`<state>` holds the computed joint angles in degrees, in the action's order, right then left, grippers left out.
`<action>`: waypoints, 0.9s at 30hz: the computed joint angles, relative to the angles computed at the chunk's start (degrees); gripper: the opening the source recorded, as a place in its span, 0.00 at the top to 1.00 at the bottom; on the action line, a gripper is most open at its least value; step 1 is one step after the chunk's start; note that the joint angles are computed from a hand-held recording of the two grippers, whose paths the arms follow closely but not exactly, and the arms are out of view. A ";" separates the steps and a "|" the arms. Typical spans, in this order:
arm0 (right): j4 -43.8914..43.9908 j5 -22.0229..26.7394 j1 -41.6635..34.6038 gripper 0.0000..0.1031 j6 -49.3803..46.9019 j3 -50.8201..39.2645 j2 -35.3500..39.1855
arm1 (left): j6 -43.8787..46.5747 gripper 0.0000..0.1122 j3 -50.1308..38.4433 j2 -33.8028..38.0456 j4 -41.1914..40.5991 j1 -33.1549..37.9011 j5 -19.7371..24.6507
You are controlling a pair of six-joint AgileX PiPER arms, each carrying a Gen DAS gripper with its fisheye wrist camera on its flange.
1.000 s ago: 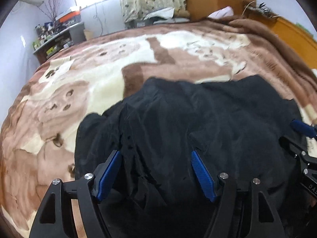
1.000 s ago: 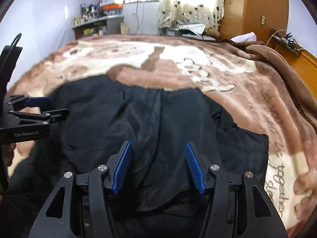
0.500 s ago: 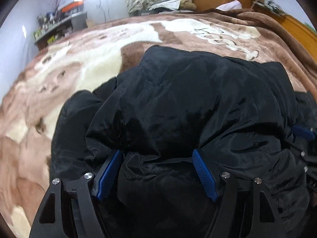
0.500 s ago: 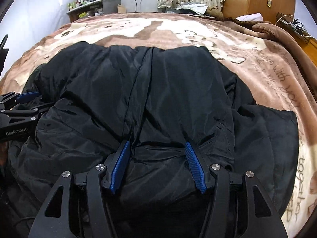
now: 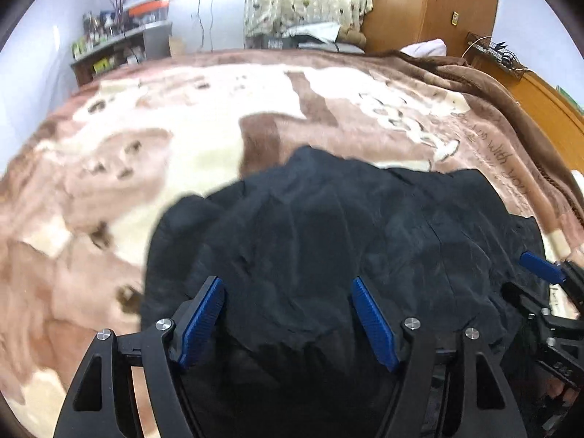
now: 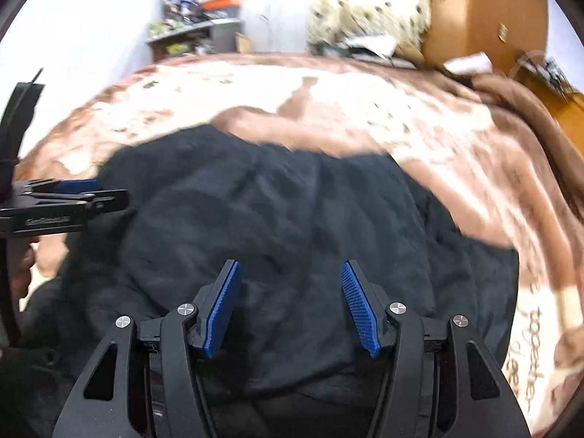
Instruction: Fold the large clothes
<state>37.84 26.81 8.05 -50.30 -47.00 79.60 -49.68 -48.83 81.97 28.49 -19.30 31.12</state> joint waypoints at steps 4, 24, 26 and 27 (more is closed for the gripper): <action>8.48 7.58 1.98 0.43 -6.91 -1.97 3.91 | 1.18 0.35 -2.36 5.82 -0.44 0.68 2.28; -18.15 3.95 10.14 0.43 19.79 -0.87 -1.69 | 11.67 0.34 3.40 -8.29 -15.29 2.79 5.48; -14.77 7.94 6.99 0.43 16.93 -0.45 -8.17 | 11.60 0.34 4.31 -14.48 -15.16 0.88 9.10; -14.46 10.18 5.68 0.43 16.76 -0.58 -10.83 | 10.75 0.34 4.17 -17.53 -14.40 -0.89 12.31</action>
